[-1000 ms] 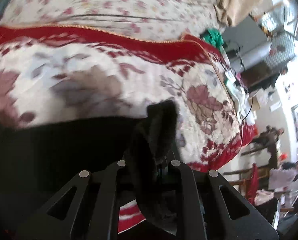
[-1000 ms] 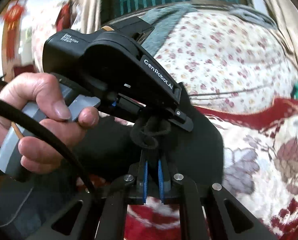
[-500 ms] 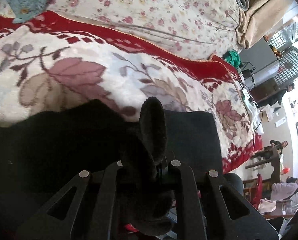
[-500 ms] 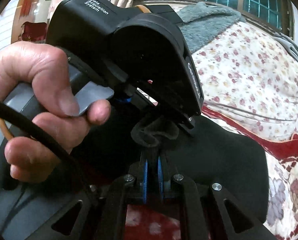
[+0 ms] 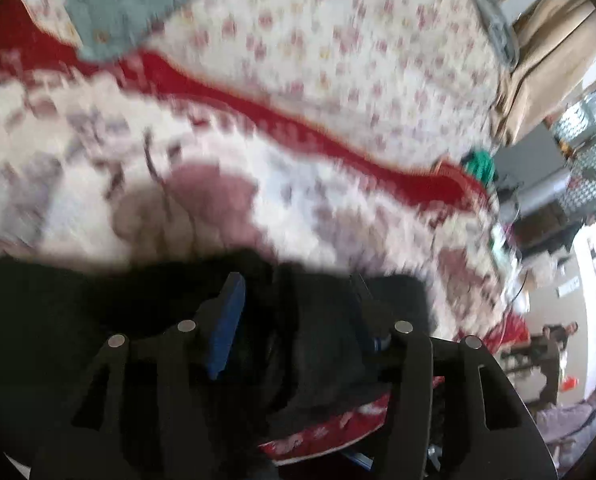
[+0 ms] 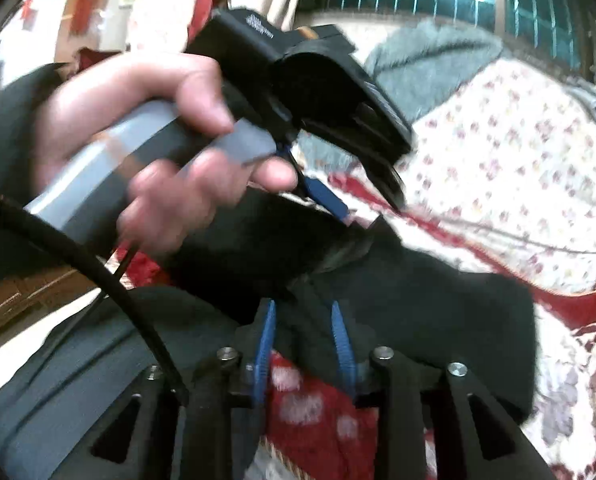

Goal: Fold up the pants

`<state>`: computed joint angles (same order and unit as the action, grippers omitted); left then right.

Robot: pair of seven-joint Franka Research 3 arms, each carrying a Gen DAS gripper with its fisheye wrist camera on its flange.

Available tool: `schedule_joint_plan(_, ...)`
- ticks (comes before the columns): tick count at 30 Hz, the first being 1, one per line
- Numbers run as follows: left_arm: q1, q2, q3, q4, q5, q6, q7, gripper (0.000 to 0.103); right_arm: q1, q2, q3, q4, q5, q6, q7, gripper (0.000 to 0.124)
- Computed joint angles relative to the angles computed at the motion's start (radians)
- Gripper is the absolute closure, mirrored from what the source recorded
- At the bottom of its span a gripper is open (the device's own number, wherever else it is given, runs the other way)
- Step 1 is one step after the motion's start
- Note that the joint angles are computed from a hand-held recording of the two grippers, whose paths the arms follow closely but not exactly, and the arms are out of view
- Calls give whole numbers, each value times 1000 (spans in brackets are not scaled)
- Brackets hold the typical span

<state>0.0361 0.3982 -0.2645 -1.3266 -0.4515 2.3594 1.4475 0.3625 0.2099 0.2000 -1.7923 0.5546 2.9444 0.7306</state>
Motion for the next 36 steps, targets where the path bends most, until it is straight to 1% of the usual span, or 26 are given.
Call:
schedule_joint_plan(1,3,-19,-1,-16,-12,32,-2,52,-38,-29,44,-33,96,19,-89,91)
schedule_joint_plan(2,3,-39,1,-36,-23,74,-13,52,-62,-63,67,-67,187,31,-166,90)
schedule_joint_plan(4,10,-71,-17,-82,-84,153,2,45,-72,-116,59,-115,313,36,-241,89)
schedule_joint_plan(5,23,-86,-47,-107,-157,188,53,41,-77,-139,49,-130,386,42,-277,89)
schedule_joint_plan(7,20,-83,-80,-117,-242,199,132,41,-71,-147,14,-127,438,70,-275,89)
schedule_joint_plan(8,4,-74,-81,-118,-245,191,142,41,-69,-136,-12,-112,439,81,-248,89)
schedule_joint_plan(9,-14,-62,-76,-113,-231,180,143,41,-66,-117,-44,-92,379,88,-167,89)
schedule_joint_plan(10,-40,-41,-67,-105,-193,162,130,41,-67,-109,-62,-90,337,92,-119,89)
schedule_joint_plan(11,-58,-24,-56,-97,-155,140,106,41,-81,-88,-75,-59,311,60,-109,89)
schedule_joint_plan(13,-110,0,-7,-97,-24,101,-8,42,-125,-55,-68,7,338,-47,-181,89)
schedule_joint_plan(14,-127,-5,12,-120,31,114,-57,50,-153,-34,-63,49,364,-129,-238,89)
schedule_joint_plan(15,-115,-25,3,-173,23,164,-56,55,-165,-16,-66,81,361,-189,-253,89)
schedule_joint_plan(16,-88,-43,-24,-214,-31,205,-33,55,-174,1,-72,111,344,-244,-250,89)
schedule_joint_plan(18,-75,-74,-28,-257,-55,237,-56,55,-197,54,-72,201,338,-357,-264,89)
schedule_joint_plan(20,-73,-86,-37,-283,-66,262,-48,55,-201,113,-72,289,307,-394,-246,89)
schedule_joint_plan(23,-78,-98,-40,-309,-72,303,-57,55,-227,212,-43,441,315,-484,-257,89)
schedule_joint_plan(25,-72,-100,-48,-320,-93,321,-51,55,-218,281,-50,538,244,-586,-215,89)
schedule_joint_plan(26,-68,-99,-52,-320,-104,325,-44,55,-196,335,-71,606,143,-648,-145,88)
schedule_joint_plan(27,-57,-94,-64,-316,-133,323,-20,55,-169,375,-97,640,64,-669,-115,85)
schedule_joint_plan(28,-54,-95,-67,-319,-145,325,-12,55,-178,392,-88,638,56,-661,-149,84)
schedule_joint_plan(29,-49,-95,-73,-320,-165,326,1,55,-220,383,-44,608,118,-640,-185,84)
schedule_joint_plan(30,-46,-99,-75,-325,-179,328,10,55,-245,391,-22,612,153,-654,-176,84)
schedule_joint_plan(31,-43,-101,-76,-328,-195,329,19,55,-256,396,-15,621,172,-668,-158,84)
schedule_joint_plan(34,-40,-103,-77,-332,-232,332,33,55,-247,366,-19,584,162,-641,-164,83)
schedule_joint_plan(35,-39,-105,-77,-334,-243,333,40,55,-250,363,-20,601,160,-664,-147,83)
schedule_joint_plan(36,-38,-107,-78,-337,-256,334,48,55,-260,359,-12,608,185,-667,-138,84)
